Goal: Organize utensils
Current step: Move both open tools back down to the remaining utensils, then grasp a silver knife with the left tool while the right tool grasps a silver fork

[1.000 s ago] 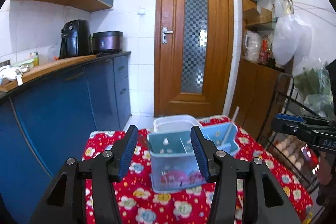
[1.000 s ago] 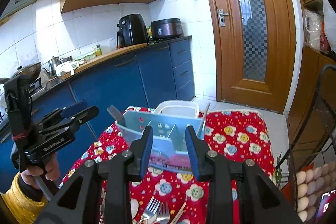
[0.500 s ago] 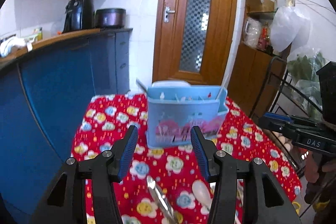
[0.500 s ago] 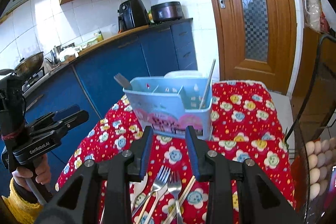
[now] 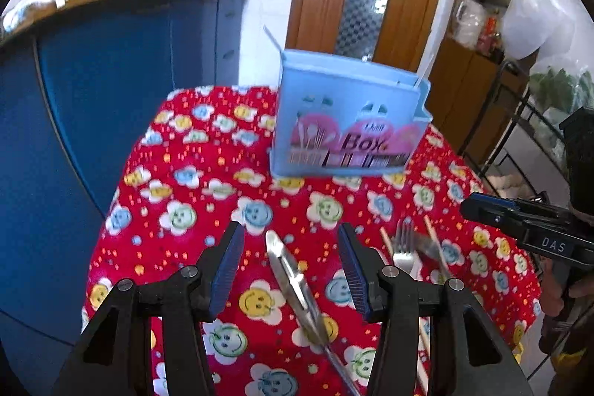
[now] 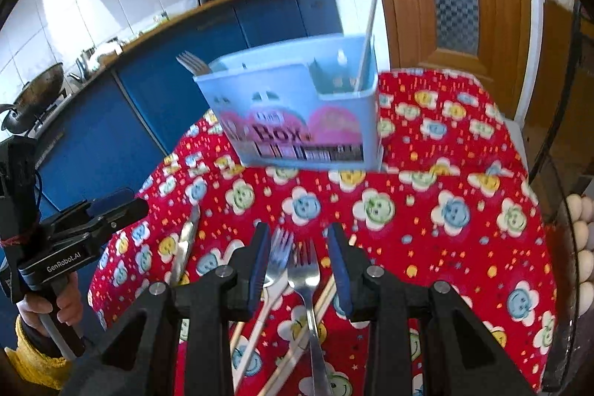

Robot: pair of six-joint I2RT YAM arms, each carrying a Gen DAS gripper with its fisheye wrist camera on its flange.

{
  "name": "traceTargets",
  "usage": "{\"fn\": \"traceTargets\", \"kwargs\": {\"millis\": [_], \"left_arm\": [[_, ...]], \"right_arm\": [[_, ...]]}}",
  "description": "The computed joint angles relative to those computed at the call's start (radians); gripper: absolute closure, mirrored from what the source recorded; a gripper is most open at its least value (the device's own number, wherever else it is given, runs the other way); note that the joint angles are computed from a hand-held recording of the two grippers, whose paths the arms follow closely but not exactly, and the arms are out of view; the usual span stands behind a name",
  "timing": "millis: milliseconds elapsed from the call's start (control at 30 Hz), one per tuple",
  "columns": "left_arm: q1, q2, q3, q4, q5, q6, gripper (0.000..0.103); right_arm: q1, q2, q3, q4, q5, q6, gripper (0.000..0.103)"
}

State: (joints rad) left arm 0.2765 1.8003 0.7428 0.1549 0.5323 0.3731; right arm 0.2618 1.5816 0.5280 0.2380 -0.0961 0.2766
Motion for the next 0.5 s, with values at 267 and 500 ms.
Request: {"fn": "traceTargets", "kwargs": {"millis": [267, 500], "left_arm": [[-0.025, 0.108, 0.046, -0.022, -0.052, 0.014, 0.049], [-0.043, 0.190, 0.102, -0.067, -0.083, 0.030, 0.050]], "right_arm": [[-0.009, 0.140, 0.052, -0.011, -0.030, -0.030, 0.068], [-0.015, 0.217, 0.108, -0.054, -0.067, -0.072, 0.069]]}}
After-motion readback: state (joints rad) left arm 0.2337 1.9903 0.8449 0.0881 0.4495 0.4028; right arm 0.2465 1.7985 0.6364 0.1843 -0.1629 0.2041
